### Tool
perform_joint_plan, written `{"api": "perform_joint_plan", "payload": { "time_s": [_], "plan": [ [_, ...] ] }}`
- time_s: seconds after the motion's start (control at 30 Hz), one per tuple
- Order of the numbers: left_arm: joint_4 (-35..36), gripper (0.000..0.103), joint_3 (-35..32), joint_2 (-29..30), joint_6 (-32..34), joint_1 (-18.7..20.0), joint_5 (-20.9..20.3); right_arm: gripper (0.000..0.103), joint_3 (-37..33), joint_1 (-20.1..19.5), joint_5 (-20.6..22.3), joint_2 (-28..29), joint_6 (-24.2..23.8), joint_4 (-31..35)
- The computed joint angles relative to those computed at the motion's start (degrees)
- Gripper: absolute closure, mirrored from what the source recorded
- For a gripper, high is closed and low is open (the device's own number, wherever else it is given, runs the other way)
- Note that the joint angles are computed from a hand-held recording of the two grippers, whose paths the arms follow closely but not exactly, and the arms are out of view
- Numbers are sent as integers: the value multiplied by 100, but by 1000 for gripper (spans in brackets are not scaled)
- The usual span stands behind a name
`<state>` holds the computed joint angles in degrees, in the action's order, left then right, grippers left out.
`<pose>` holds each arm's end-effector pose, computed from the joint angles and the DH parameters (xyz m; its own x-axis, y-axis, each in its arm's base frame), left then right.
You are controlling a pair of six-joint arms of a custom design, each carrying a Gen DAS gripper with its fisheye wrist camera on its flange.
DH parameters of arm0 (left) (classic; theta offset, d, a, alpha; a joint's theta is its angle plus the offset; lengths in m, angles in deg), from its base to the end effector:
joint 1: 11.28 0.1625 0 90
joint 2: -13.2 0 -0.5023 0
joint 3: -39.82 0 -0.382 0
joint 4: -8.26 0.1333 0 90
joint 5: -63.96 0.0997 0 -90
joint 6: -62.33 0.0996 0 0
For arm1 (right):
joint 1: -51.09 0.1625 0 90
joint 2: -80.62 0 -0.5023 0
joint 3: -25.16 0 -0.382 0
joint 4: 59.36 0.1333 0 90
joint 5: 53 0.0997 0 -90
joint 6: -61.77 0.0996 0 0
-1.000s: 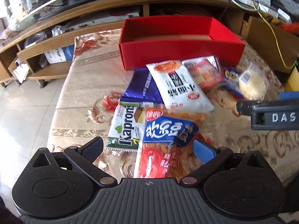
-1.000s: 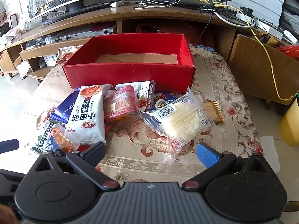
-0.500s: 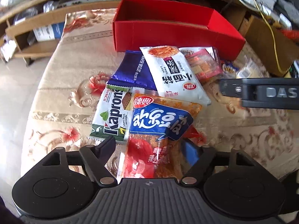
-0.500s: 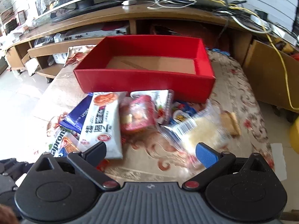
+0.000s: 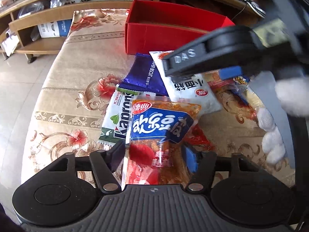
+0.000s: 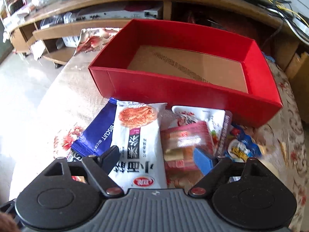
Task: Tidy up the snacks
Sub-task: 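Grasp the blue-and-red snack bag with the left gripper while the right grasps the white noodle bag, then lift both held bags and carry them over the red box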
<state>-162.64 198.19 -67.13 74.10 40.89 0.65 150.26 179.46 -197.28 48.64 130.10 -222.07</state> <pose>-0.0235 -0.3205 0.2001 -0.5793 0.6800 -0.4493 0.7464 0.6641 0.0427 0.3381 -0.3426 -0.0422 -0.6448 0.4671 0.6051 0.0472 0.8144 -0.5784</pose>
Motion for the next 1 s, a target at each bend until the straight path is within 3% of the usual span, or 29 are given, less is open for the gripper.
{"api": "perform_joint_plan", "payload": {
  "time_s": [0.07, 0.17, 0.23, 0.3, 0.43, 0.53, 0.8, 1.0],
  "plan": [
    [-54, 23, -4, 79, 5, 19, 55, 3, -60, -96, 210, -26, -141, 89],
    [-75, 19, -25, 140, 1, 45, 92, 5, -275, -105, 224, 21, -328, 585],
    [-104, 18, -44, 181, 26, 94, 79, 18, -428, -56, 177, 89, -653, 826],
    [55, 18, -126, 165, -58, 173, 43, 43, -430, -37, 256, 135, -1001, 467],
    [133, 20, -181, 169, -10, 267, 46, 48, -289, -97, 438, 83, -1501, 2],
    [312, 22, -221, 53, -80, 295, -34, 53, 40, -110, 708, -77, -1596, -539],
    [479, 32, -223, -69, -77, 265, -117, 55, 461, 211, 918, -239, -1254, -853],
    [467, 32, -176, -99, -28, 228, -87, 57, 878, 737, 1116, -419, -152, -419]
  ]
}}
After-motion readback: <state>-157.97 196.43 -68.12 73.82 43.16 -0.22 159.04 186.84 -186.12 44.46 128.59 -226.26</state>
